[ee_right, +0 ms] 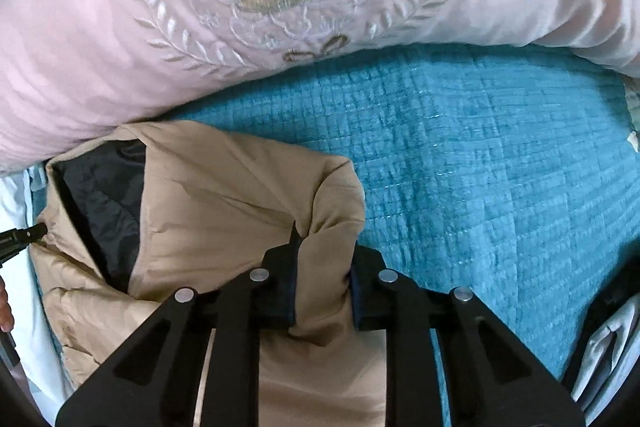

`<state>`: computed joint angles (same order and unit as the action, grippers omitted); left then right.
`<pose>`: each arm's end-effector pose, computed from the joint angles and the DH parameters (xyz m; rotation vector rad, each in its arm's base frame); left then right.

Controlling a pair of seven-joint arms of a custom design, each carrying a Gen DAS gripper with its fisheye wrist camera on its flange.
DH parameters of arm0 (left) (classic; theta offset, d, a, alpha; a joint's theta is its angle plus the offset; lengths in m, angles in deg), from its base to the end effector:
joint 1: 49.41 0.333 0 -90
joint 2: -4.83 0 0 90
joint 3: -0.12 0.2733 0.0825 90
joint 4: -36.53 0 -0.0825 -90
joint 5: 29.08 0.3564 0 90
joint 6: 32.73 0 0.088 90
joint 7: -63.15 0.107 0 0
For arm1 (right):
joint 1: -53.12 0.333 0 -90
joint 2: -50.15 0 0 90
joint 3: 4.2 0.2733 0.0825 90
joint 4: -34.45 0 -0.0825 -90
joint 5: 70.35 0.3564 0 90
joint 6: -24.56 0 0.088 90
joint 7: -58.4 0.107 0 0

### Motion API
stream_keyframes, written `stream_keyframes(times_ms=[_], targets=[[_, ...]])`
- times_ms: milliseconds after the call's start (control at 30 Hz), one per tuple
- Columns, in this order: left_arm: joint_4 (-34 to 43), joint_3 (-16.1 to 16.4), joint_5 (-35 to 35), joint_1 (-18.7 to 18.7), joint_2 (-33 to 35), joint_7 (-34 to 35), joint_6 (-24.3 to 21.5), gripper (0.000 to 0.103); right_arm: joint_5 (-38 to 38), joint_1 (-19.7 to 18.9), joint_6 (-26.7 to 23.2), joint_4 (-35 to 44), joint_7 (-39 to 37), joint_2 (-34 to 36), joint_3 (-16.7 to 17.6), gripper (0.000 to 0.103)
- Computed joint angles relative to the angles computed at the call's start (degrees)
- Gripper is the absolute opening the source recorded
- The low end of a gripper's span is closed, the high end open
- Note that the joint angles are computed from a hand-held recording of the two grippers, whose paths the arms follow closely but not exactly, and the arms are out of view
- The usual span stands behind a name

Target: Fold large clothes

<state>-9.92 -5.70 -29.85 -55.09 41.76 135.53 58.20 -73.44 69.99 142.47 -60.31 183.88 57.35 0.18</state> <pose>0.6664 -0.1107 0.5318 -2.3505 2.0622 -0.2402 0.5571 0.2112 0.5222 -1.7882 2.2593 -0.1733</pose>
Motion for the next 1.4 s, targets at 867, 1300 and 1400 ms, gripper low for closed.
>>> stream_keyframes(times_ms=[867,1300,1400], targets=[[-38.0,-1.3,0.1,2.1,-41.1,5.3,7.1,0.008,-2.6,3.0,-5.9,-7.8,3.1,-25.4,3.5,0.015],[-64.2,-0.5,-7.8,4.7,-71.9,7.6,7.7,0.008,-1.9,8.1,-6.2,-25.5,10.0,-47.8,7.5,0.015],[-70.6,-0.1,-9.8,4.8,-78.8,7.9,7.1,0.008,-1.6,9.3,-6.3,-29.9,11.6,-51.9,8.2,0.015]])
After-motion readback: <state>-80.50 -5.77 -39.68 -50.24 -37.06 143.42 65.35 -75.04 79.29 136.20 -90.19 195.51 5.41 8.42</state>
